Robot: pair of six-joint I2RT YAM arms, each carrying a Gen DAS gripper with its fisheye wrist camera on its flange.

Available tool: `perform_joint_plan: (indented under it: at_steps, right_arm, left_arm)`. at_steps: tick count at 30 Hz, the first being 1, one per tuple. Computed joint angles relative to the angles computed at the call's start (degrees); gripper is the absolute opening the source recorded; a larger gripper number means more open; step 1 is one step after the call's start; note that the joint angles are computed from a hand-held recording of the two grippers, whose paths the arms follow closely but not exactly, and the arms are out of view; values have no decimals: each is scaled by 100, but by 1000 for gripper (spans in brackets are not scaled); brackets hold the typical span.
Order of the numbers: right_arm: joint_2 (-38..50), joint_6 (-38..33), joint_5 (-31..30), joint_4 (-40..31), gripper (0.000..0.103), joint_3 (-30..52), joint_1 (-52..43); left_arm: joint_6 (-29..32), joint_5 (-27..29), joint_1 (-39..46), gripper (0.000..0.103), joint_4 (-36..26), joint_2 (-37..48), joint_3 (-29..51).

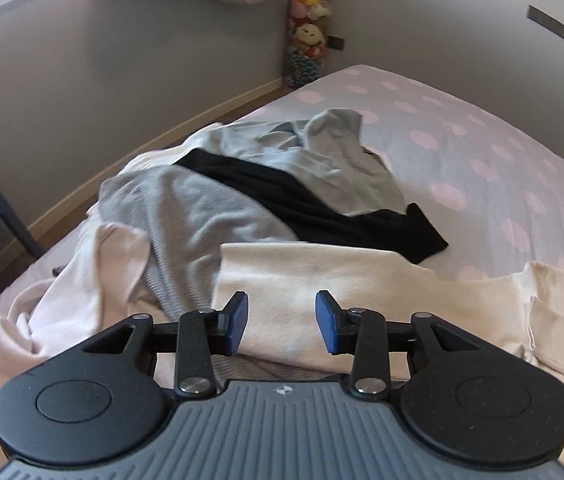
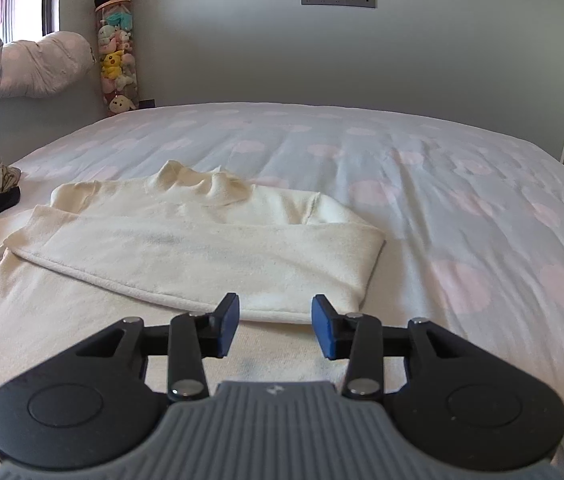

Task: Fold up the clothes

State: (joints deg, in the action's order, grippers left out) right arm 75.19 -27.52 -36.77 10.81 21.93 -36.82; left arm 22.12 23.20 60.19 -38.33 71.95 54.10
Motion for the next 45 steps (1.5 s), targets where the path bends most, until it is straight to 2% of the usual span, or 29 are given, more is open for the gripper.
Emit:
perform_joint_plan:
  at_steps: [4,9,13,14,17,21,26,28,32,39,45]
  right_arm:
    - [44,-69,189,125,44,-80,185]
    - [127,-111,229,226,44,-104,274]
    - [260,-35,262,371,44,-87,295]
    - [314,-15,273,399,44,-69,305]
    - [379,-4,279,430,44,-53,328]
    - [374,5,226,429,44,-44,309]
    - [248,3,195,303,44,-7,209]
    - [200,-61,232,166,45,33,178]
    - [152,-173,207,-111,45,148,60]
    - [225,-126,-197,-245,47,317,-356]
    - [519,41,-410,-261,47,544,-626]
  left_arm:
    - [-47,165,260,35,28,359,51]
    - [-270,-191,126,35,373,651,-16]
    - [-344,-260,100,35,504,755,-121]
    - [-370,-282,91,32,522,740,-144]
    - [-439,-318,66,7,524,607,-162]
    - [-485,-296,-65,4,455,143,-132]
    - [-910,161,-538,4,-76,-478,361]
    - [-1237,246,-956,4,-286,-681,647]
    - [-2015,67,-2104,4,-513,-921,1254]
    - [-3200,-1439,-5023,3,-406,-842,2168]
    - [-3713,-2560,-7351,3,-16,-189,2603]
